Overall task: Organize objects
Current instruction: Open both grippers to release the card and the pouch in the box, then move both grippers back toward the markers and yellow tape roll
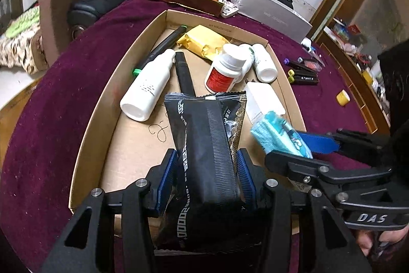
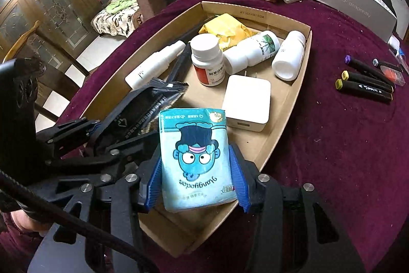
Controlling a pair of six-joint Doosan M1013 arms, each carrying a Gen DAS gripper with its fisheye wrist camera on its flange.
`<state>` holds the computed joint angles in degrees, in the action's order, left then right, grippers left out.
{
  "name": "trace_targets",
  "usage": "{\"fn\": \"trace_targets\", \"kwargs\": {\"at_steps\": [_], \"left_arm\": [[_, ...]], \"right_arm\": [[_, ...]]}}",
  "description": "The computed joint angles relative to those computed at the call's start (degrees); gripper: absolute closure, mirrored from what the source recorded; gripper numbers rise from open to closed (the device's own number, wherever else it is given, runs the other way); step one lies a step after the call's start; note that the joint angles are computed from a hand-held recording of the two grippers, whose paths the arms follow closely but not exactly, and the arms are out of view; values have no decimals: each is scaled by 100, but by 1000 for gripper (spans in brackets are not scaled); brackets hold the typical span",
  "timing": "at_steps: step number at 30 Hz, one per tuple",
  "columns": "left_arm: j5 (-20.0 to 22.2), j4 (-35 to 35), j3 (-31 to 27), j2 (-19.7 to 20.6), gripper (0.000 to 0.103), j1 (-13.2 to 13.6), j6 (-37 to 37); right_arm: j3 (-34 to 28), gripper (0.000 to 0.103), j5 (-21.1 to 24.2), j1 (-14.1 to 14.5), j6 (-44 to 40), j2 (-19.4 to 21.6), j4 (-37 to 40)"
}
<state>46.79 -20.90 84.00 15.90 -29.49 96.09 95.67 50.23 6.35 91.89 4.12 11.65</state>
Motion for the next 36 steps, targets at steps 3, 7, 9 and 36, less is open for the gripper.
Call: {"fn": "trace_targets", "kwargs": {"at_steps": [3,7,9,36], "left_arm": [[46,4,-21,-7,60,17,-77],[117,-161,-39,-20,59,61,-65],[161,-258,-54,-21,56,90,-81],[28,186,-147,-355,40,-566,2]], "right_arm": [[6,54,8,-12,-5,19,24],[26,52,-1,-33,-28,-3,89],[40,48,-27,-45,-13,-26,111],[1039,39,-599,-1311,459,-1082,725]]}}
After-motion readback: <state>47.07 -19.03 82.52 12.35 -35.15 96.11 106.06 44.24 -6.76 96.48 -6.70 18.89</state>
